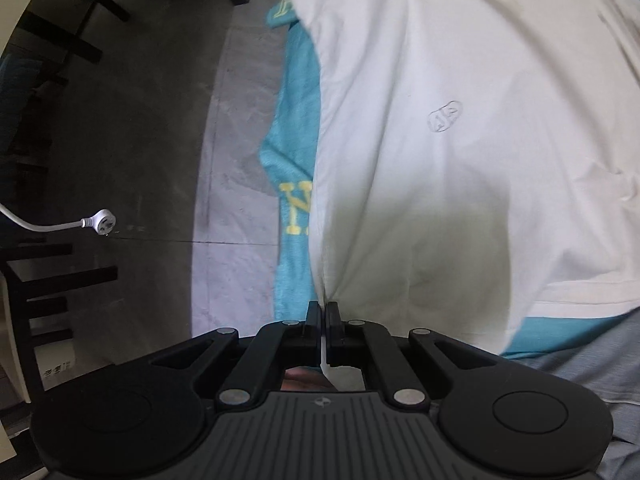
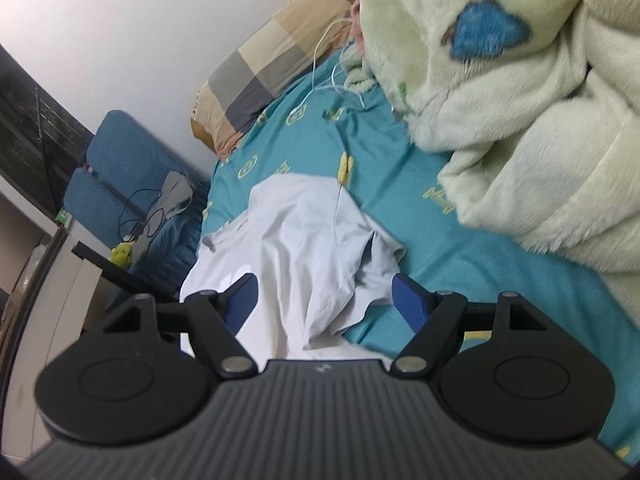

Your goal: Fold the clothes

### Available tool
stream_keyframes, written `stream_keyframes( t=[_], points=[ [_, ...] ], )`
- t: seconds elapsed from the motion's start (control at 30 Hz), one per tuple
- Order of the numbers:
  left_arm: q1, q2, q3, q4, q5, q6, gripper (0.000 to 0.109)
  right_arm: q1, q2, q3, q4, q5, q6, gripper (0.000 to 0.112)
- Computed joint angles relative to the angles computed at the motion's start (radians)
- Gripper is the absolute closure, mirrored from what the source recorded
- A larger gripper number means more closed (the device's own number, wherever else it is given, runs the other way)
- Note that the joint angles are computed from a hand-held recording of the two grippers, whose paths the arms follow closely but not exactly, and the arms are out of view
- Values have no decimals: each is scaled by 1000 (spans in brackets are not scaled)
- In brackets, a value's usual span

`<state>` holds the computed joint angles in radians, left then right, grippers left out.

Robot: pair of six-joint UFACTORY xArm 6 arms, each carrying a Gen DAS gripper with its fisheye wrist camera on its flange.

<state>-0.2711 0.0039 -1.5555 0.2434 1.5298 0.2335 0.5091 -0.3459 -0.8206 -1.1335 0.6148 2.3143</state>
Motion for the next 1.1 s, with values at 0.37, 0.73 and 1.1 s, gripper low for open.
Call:
stream_keyframes(
  t=[0.37,0.73,1.1],
  points=[
    [-20,-8,-104,-69,-56,-48,66,-9,5,-4,65,-35,-105,36],
    [-161,19,-114,-232,-439,-223,31,21,47,-45,84,-15,-203,36],
    [-149,-10,270,-235,-1053,-225,9,45,111,-94,86,1,-258,36]
  ],
)
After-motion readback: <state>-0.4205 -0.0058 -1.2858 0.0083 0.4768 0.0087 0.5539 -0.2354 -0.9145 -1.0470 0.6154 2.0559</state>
